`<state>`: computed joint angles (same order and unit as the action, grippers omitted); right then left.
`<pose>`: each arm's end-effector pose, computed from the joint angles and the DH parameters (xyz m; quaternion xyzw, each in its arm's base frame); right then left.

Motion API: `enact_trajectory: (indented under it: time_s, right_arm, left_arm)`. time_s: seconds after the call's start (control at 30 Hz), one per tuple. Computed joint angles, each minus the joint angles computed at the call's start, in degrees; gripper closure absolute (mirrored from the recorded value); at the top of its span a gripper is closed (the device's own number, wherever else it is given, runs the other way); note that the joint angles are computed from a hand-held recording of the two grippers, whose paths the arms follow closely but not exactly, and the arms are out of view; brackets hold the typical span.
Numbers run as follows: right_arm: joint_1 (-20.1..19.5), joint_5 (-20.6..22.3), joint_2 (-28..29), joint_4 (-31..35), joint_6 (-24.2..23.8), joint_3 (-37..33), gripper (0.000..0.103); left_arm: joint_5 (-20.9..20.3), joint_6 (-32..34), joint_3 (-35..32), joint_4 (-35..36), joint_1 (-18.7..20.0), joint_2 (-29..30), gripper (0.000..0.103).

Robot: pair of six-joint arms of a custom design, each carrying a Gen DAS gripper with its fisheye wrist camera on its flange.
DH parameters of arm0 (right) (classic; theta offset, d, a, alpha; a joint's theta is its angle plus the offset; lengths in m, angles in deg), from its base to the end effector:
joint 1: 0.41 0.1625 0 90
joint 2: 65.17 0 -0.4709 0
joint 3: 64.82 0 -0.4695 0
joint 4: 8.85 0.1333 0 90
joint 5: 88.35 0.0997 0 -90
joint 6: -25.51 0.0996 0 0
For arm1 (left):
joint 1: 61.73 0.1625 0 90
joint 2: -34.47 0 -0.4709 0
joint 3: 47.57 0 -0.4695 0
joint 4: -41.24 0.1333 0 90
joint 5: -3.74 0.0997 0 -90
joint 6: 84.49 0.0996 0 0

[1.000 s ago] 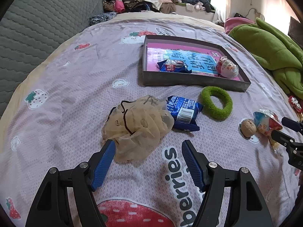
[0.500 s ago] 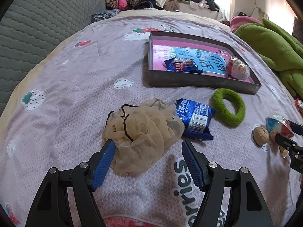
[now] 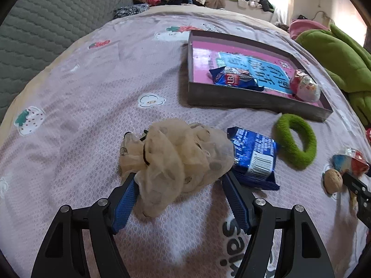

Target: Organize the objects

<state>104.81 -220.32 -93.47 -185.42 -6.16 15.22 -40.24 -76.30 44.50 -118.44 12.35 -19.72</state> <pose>0.2821 -0.7829 0.0132 0.2561 -0.8600 0.2277 0.3782 -0.0134 -0.7941 0.2499 0.0802 0.8881 -0.2769 0.3581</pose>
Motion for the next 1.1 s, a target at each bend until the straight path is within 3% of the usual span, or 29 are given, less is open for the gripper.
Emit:
enact_trajectory:
  time_s: [0.13, 0.2, 0.4, 1.1]
  right_arm:
    - [-0.2, 0.9, -0.2, 0.3, 0.3, 0.0, 0.050]
    - [-0.3, 1.2, -0.3, 0.2, 0.5, 0.1, 0.051]
    - [-0.4, 2.1, -0.7, 0.2, 1.1, 0.5, 0.051]
    - [1.1, 6.3, -3.6, -1.9, 3.0, 3.6, 0.051]
  left_arm:
    - [-0.3, 1.0, -0.5, -1.1, 0.3, 0.5, 0.046]
    - [-0.8, 1.2, -0.8, -1.2, 0.5, 0.5, 0.067]
    - [-2.3, 0.5, -0.5, -1.8, 0.9, -0.3, 0.089]
    - [-4.2, 4.2, 6.0, -8.8, -3.6, -4.5, 0.093]
